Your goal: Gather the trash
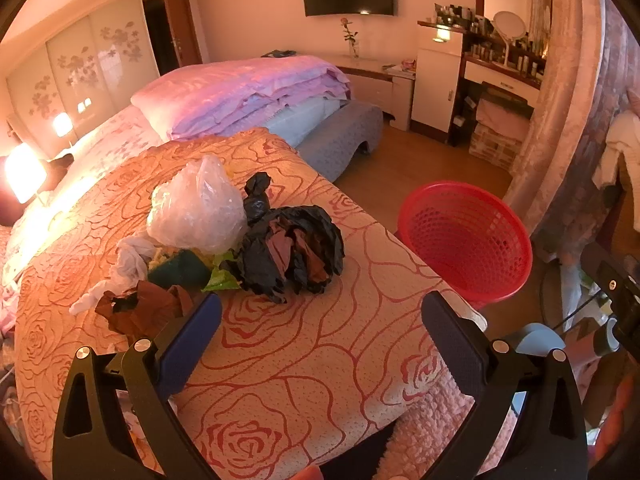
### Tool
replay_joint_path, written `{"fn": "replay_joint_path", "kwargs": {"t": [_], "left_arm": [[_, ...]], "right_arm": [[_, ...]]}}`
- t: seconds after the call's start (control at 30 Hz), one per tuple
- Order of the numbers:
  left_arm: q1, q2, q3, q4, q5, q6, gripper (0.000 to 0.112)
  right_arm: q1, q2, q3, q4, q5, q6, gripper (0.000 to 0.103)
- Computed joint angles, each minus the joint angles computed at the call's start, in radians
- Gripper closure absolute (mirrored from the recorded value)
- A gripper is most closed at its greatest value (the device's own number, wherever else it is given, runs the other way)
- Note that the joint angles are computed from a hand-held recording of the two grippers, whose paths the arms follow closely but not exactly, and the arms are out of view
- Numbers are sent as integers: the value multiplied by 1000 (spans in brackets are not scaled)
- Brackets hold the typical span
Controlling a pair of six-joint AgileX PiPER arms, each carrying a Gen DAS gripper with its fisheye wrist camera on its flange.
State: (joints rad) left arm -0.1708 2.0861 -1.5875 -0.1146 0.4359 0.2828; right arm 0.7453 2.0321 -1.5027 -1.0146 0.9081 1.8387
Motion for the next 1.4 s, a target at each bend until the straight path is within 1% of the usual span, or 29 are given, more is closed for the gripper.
{"fn": "replay_joint_path", "kwargs": {"t": [0.37, 0.47, 0.5, 0.67, 0.83, 0.87, 0.97, 1.1, 1.13, 1.23, 1.33, 1.4], "left_arm": [[7, -1, -1, -25, 8, 22, 16], [45, 10, -45, -107, 66, 83, 16], [67, 13, -67, -122, 83, 80, 16], [177, 26, -157, -174, 136, 68, 16], [283, 35, -214, -208, 176, 73, 16], [299, 48, -247, -203, 200, 65, 16], [338, 48, -235, -196, 213, 79, 16], [377, 66, -222, -212, 254, 134, 16], [379, 66, -205, -217, 265, 153, 16], [369, 60, -144, -202, 251, 192, 16], [357, 73, -125, -163, 257, 172, 16], [366, 92, -137, -171, 279, 166, 17]], "right_arm": [[2, 4, -4, -1, 2, -1, 5], [2, 2, -3, -4, 4, -6, 5], [1, 2, -1, -7, 3, -8, 5], [-11, 10, -11, 6, -24, -38, 5], [-12, 32, -47, 10, -53, -77, 5], [-9, 41, -59, 9, -55, -83, 5], [-7, 68, -99, 22, -69, -119, 5], [-11, 99, -152, 50, -91, -178, 5], [-13, 107, -165, 58, -96, -194, 5], [-14, 132, -209, 82, -112, -246, 5], [-10, 162, -261, 110, -119, -304, 5], [-11, 171, -281, 131, -128, -339, 5]]}}
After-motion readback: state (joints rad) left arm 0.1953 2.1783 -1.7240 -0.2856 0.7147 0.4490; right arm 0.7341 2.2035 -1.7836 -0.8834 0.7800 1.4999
